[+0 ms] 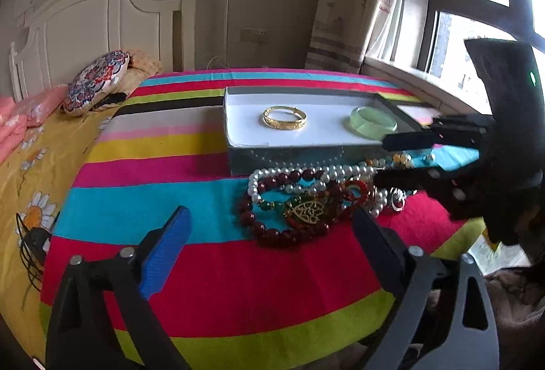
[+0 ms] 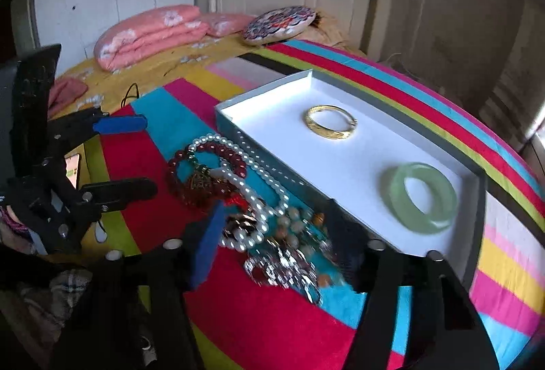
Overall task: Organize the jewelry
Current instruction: 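Grasp the white pearl necklace with the right tool and lift it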
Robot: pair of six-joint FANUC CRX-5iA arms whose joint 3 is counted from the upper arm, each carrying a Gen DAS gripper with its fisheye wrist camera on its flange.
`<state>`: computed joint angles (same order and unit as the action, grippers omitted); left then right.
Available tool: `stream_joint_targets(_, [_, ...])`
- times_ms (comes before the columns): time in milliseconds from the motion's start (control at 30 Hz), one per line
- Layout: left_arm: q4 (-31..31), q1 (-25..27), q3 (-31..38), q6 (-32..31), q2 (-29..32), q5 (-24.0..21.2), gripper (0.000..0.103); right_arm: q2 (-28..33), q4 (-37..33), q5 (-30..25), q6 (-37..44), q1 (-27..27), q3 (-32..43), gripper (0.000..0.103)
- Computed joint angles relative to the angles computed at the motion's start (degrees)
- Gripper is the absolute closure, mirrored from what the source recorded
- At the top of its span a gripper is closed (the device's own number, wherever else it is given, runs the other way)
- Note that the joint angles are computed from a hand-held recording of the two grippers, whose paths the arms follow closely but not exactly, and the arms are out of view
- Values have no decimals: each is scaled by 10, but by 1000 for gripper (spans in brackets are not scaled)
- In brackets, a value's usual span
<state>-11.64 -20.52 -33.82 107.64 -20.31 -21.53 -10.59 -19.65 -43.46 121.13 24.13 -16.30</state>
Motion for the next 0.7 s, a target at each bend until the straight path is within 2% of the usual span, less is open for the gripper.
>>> stream_joint_targets(67, [-14,-5,6,2,3,-7,14,15,-1,-17,-5,-1,16,65])
stream_joint_targets(233, [8,0,-9,-32,-3,1,18,72,-45,-119,3,-31,92,72])
stream_joint_targets(300, [25,7,-18,-44,-6,8,18,83,-48,-141,15,-30,105,74])
stream_joint_targets(333, [49,15,-29,-65,-9,17,18,86,-51,-149,20,-29,110,79])
stream_joint_targets(400, [80,25,-42,-91,-14,27,18,77,-33,-133,16,-16,98,86])
stream_joint_targets(433, [84,28,-45,-94,-16,29,18,68,-26,-122,16,-10,89,92])
stream_joint_targets(700, [118,29,-62,-140,-31,35,18,-50,-36,3,20,0,24,92])
